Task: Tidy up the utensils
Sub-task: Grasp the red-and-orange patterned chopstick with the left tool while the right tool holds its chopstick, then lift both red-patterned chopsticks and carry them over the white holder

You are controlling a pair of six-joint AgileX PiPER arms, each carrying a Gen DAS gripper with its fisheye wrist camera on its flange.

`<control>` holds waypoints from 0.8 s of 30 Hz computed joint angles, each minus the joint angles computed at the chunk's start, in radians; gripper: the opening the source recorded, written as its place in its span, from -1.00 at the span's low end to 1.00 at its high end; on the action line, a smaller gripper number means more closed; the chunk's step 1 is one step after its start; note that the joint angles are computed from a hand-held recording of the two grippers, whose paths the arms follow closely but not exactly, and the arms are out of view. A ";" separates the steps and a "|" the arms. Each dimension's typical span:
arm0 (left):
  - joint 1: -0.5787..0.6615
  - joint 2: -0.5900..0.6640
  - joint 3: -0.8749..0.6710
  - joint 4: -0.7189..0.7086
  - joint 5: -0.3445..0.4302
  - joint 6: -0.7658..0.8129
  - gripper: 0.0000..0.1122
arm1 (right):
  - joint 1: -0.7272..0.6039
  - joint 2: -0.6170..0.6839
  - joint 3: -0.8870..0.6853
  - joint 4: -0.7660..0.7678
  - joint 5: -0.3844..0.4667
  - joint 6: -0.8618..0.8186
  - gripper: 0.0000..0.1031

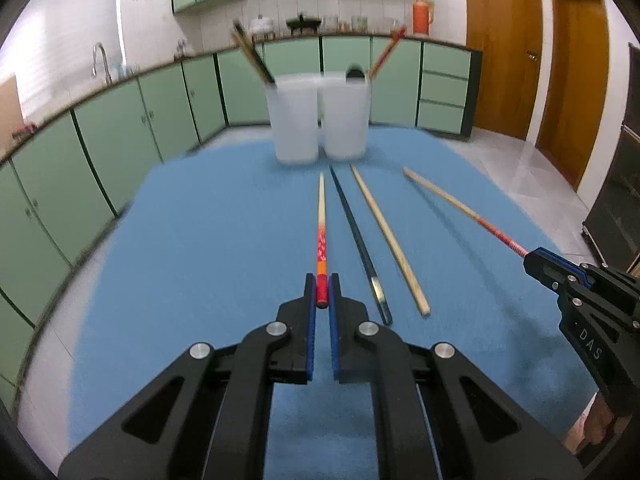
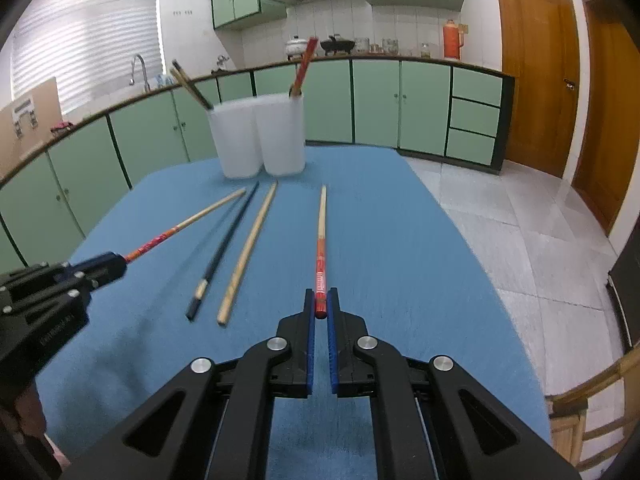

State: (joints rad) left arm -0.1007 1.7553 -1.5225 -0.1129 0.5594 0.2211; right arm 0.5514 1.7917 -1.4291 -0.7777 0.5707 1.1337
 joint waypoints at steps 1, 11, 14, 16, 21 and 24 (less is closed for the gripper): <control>0.002 -0.007 -0.008 0.002 0.001 0.001 -0.91 | -0.003 -0.004 -0.007 0.007 0.001 -0.013 -0.89; 0.039 -0.009 -0.223 -0.112 0.098 0.074 -0.91 | -0.066 -0.057 -0.151 0.212 0.027 -0.248 -0.89; 0.051 0.032 -0.337 -0.155 0.159 0.087 -0.91 | -0.100 -0.049 -0.235 0.319 0.043 -0.358 -0.89; 0.058 0.057 -0.407 -0.173 0.202 0.087 -0.91 | -0.119 -0.039 -0.290 0.384 0.051 -0.425 -0.89; 0.073 0.132 -0.589 -0.201 0.301 0.073 -0.91 | -0.157 0.037 -0.515 0.514 0.146 -0.578 -0.89; 0.082 0.180 -0.705 -0.213 0.362 0.060 -0.91 | -0.172 0.097 -0.664 0.563 0.217 -0.654 -0.89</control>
State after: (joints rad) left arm -0.0184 1.9357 -2.2278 -0.3261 0.9210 0.2811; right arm 0.3794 1.8886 -2.0934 -0.2147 0.7874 0.4794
